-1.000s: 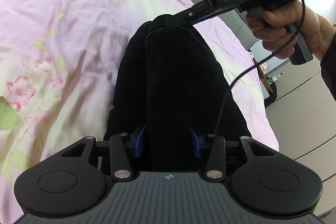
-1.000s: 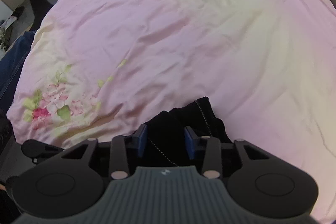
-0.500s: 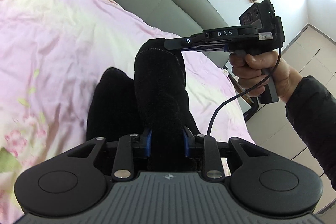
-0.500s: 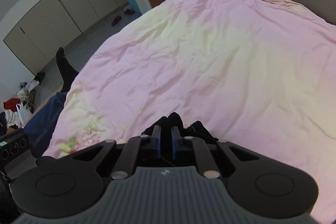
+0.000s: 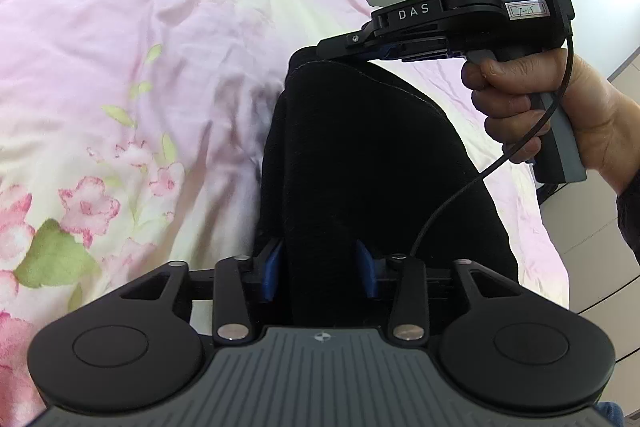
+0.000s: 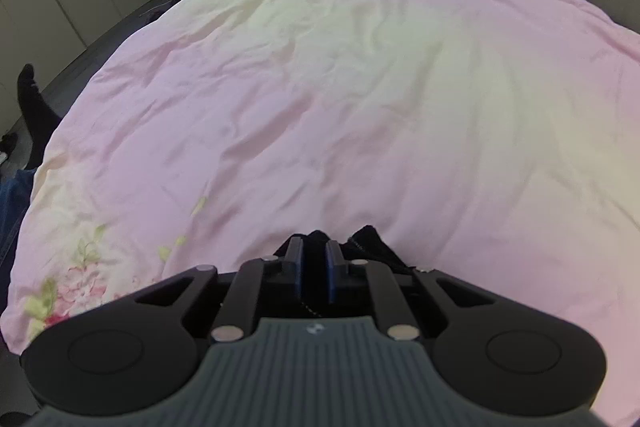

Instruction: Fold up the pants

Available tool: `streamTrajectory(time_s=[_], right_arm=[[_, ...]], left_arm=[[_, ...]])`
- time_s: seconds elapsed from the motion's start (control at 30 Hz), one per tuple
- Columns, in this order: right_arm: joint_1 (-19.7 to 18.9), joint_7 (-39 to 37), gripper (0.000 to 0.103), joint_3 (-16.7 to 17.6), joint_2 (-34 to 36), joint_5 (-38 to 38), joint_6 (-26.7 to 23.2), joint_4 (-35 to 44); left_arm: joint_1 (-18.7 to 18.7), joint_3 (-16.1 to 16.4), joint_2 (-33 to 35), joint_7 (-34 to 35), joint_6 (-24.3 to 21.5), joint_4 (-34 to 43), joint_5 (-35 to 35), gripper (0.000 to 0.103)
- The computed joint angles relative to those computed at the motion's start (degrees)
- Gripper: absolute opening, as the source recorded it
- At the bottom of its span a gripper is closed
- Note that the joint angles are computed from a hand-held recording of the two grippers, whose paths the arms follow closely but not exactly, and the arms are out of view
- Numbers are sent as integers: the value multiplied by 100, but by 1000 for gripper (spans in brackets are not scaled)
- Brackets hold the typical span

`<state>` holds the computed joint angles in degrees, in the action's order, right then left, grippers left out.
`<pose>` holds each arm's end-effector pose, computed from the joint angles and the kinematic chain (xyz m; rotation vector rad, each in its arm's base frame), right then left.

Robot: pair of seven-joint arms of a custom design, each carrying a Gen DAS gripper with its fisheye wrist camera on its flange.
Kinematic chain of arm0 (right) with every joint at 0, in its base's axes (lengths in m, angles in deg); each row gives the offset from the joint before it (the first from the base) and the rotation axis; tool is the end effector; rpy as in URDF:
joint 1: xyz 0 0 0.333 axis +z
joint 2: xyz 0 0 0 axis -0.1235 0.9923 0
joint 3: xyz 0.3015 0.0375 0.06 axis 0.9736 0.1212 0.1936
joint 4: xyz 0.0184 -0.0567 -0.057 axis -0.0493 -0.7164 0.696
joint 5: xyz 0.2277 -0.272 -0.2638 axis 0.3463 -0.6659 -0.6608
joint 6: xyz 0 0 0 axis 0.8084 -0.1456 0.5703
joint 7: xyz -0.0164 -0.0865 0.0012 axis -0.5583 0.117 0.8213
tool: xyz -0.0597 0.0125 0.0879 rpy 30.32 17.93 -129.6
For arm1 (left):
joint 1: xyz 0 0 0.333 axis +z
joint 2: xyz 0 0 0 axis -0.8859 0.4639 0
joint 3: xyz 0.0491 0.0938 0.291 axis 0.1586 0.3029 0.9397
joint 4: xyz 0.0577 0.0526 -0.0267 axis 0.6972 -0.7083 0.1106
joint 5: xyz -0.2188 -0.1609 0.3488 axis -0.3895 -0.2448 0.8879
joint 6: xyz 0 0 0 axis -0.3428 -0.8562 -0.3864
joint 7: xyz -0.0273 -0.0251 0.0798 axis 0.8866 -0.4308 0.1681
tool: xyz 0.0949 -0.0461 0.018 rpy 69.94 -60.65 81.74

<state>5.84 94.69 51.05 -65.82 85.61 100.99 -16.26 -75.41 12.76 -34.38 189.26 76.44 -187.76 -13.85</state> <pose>0.6711 0.2271 0.4717 -2.2932 1.2130 -0.1279 0.4906 -0.1184 0.3780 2.1189 -1.8505 1.3830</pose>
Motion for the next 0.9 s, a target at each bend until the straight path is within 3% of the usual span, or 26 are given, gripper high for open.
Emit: streamTrajectory(time_s=[0.07,0.1,0.3,0.57,0.67,0.9], right_arm=[[106,290,24,-50,-114,-278,329,-198],[142,374,27,-63,-198,-413,481,-311],[106,167,27,-35,-978,118,1271,-1189],[354,-547,27,-456,-2499,1374,1417,-2708],[454,-414,27,-641,-3096,1630,1579,-3370],[29,883,27,-183,-4345,66,2696,-5222]], left_arm=[[0,19,47,80,-37,11,-169,54],[15,17,43,92,-62,10,-185,54],[25,-66,75,157,74,33,-143,54],[23,-89,61,173,133,10,-189,56],[2,-94,41,142,185,-6,-139,56],[-74,-129,32,-27,395,-24,91,57]])
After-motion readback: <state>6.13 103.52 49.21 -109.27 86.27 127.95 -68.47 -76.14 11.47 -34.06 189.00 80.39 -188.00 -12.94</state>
